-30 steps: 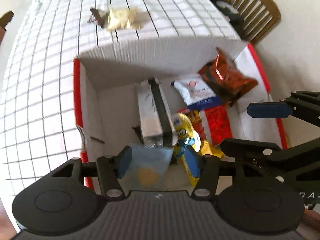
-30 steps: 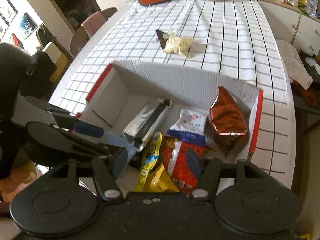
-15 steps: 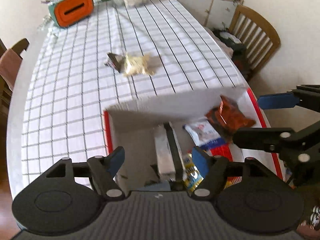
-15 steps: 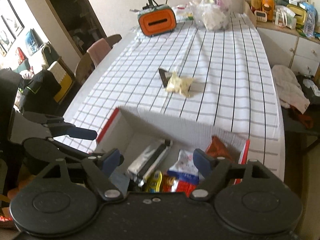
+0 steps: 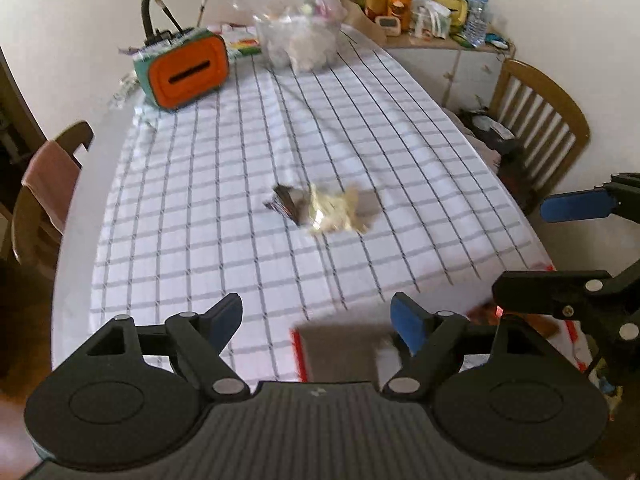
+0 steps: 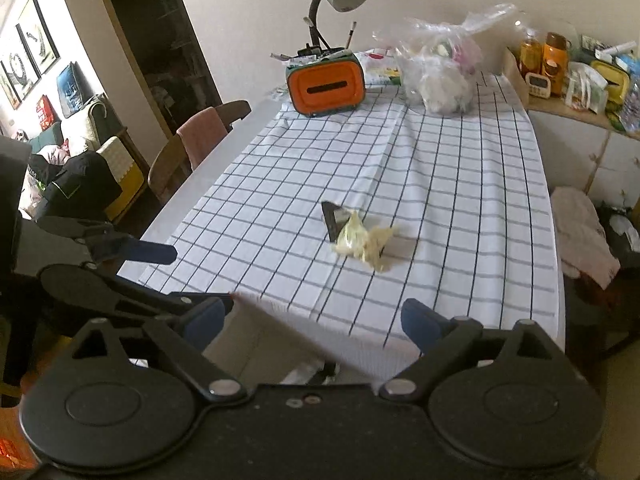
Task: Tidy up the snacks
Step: 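Withdraw both tools from the box toward the last two snacks, then grasp the brown chocolate wrapper with the left gripper while right grasps the pale yellow bag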
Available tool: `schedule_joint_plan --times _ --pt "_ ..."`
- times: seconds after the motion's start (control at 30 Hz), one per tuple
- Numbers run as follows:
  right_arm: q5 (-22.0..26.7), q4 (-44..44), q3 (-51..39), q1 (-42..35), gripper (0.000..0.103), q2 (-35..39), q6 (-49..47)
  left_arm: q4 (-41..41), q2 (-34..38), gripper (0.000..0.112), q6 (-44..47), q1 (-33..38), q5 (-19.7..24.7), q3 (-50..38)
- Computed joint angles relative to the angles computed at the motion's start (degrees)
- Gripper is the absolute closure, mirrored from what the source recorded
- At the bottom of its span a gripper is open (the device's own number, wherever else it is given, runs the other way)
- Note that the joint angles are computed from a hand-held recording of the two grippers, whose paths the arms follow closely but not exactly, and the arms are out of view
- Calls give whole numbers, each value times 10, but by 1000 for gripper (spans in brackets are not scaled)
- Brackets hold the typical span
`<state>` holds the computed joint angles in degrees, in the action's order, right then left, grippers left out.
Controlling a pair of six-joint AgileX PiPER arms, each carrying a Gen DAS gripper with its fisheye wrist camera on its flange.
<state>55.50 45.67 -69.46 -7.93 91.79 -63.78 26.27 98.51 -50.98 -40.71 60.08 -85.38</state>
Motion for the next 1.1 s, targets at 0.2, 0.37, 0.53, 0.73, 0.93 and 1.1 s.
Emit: schedule_joint_plan --times 0.2,0.37,0.53,0.73,0.93,1.1 --pt "-26 -26 -66 49 8 46 33 0 16 31 55 55 -18 -22" --pt "-35 -53 -133 85 8 99 47 -24 54 31 116 107 -29 -64" --pt "-32 -82 -214 112 8 166 48 -73 115 31 190 161 -47 -113" --pt "-2 -129 -324 140 11 265 37 -120 199 31 246 203 -60 -173" --pt "26 -202 -438 169 15 361 70 -163 288 31 284 226 -33 -270" --pt "65 -251 -546 183 18 443 113 -190 397 31 307 239 54 -429"
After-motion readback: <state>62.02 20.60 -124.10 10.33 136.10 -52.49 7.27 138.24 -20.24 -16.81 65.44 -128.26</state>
